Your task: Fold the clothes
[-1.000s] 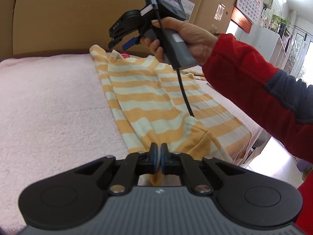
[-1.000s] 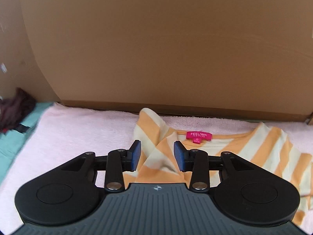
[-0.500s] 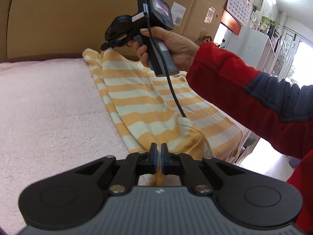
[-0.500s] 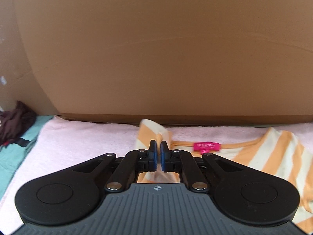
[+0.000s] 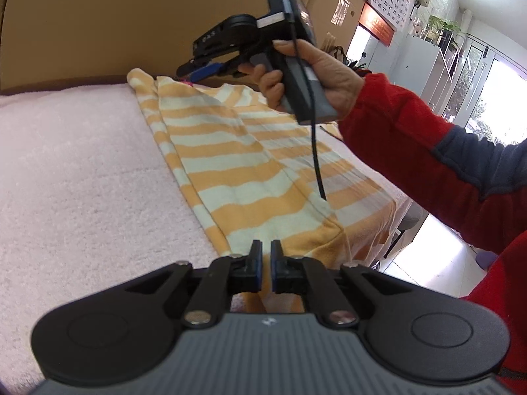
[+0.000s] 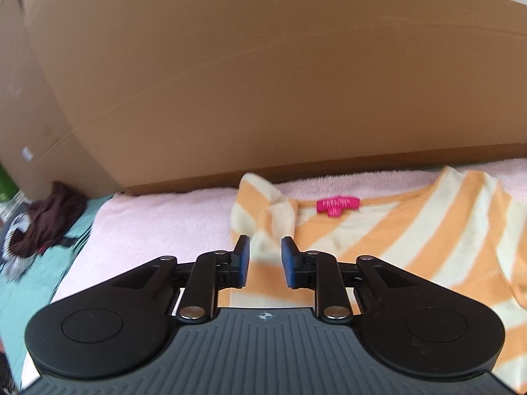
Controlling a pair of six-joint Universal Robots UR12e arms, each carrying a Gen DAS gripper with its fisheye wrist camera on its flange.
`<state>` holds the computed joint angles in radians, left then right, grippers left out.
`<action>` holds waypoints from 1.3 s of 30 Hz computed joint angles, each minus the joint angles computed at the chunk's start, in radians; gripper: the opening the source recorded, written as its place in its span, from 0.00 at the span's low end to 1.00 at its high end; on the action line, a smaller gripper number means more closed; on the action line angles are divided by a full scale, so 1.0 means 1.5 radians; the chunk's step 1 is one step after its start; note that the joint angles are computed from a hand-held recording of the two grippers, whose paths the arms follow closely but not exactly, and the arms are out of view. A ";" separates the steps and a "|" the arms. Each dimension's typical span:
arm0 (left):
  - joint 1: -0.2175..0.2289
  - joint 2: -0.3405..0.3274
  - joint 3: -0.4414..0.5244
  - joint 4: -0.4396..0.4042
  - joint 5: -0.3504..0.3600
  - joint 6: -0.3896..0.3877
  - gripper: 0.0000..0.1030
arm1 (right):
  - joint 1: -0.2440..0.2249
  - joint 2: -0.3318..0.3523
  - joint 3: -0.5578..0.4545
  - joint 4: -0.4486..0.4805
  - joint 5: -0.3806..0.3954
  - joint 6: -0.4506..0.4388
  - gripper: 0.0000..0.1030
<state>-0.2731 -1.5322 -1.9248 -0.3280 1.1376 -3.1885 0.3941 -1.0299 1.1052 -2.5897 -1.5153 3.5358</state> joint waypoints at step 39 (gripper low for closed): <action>-0.038 0.048 -0.032 -0.048 0.078 0.002 0.00 | 0.074 -0.241 0.413 -0.192 0.104 -0.192 0.05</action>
